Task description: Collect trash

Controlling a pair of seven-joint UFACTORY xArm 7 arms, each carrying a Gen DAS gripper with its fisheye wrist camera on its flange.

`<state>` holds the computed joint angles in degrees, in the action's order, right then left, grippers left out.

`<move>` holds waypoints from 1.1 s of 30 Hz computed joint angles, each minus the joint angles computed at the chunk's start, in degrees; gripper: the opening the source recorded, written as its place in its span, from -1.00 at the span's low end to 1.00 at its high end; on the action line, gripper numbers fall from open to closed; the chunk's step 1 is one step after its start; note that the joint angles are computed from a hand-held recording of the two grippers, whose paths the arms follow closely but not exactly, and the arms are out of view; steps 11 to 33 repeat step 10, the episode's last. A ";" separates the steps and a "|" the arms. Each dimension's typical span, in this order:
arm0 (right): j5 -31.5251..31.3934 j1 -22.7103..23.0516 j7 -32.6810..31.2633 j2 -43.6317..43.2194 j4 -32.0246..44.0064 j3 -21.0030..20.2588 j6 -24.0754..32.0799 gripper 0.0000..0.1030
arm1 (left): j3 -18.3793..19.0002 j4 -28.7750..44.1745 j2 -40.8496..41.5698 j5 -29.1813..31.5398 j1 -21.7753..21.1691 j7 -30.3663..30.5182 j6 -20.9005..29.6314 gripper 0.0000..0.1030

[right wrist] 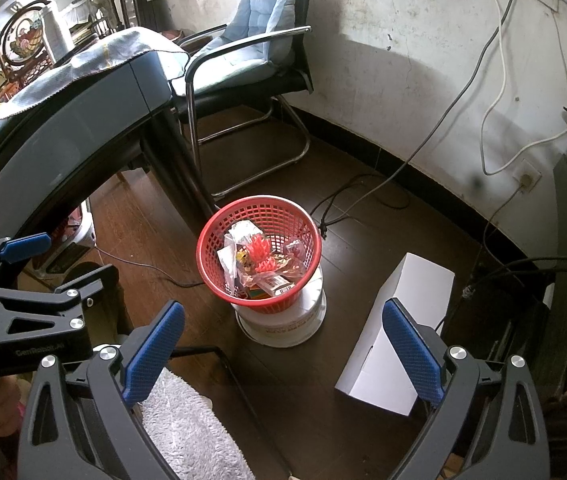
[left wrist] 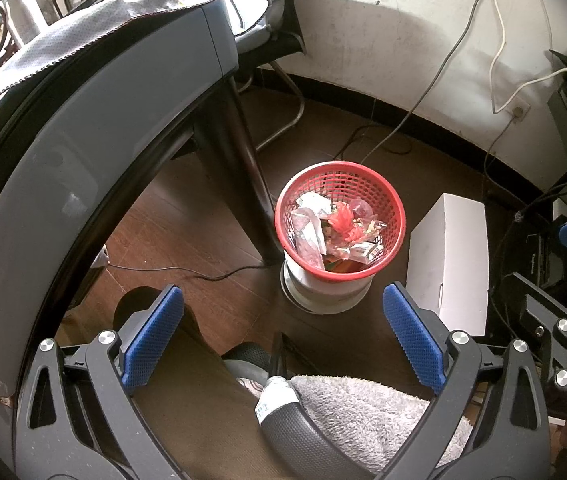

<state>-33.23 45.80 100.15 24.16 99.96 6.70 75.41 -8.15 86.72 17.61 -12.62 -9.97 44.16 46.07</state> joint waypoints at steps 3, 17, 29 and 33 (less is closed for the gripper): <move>-0.04 0.44 -0.03 1.37 2.09 -0.17 0.75 0.89 | 0.04 0.07 0.08 0.22 -0.09 -0.24 -0.13 0.87; 0.15 0.65 -0.24 1.44 2.27 -0.49 0.76 0.89 | -0.24 -1.64 -0.80 -0.09 -0.03 1.01 -2.37 0.87; 0.15 0.65 -0.24 1.44 2.27 -0.49 0.76 0.89 | -0.24 -1.64 -0.80 -0.09 -0.03 1.01 -2.37 0.87; 0.15 0.65 -0.24 1.44 2.27 -0.49 0.76 0.89 | -0.24 -1.64 -0.80 -0.09 -0.03 1.01 -2.37 0.87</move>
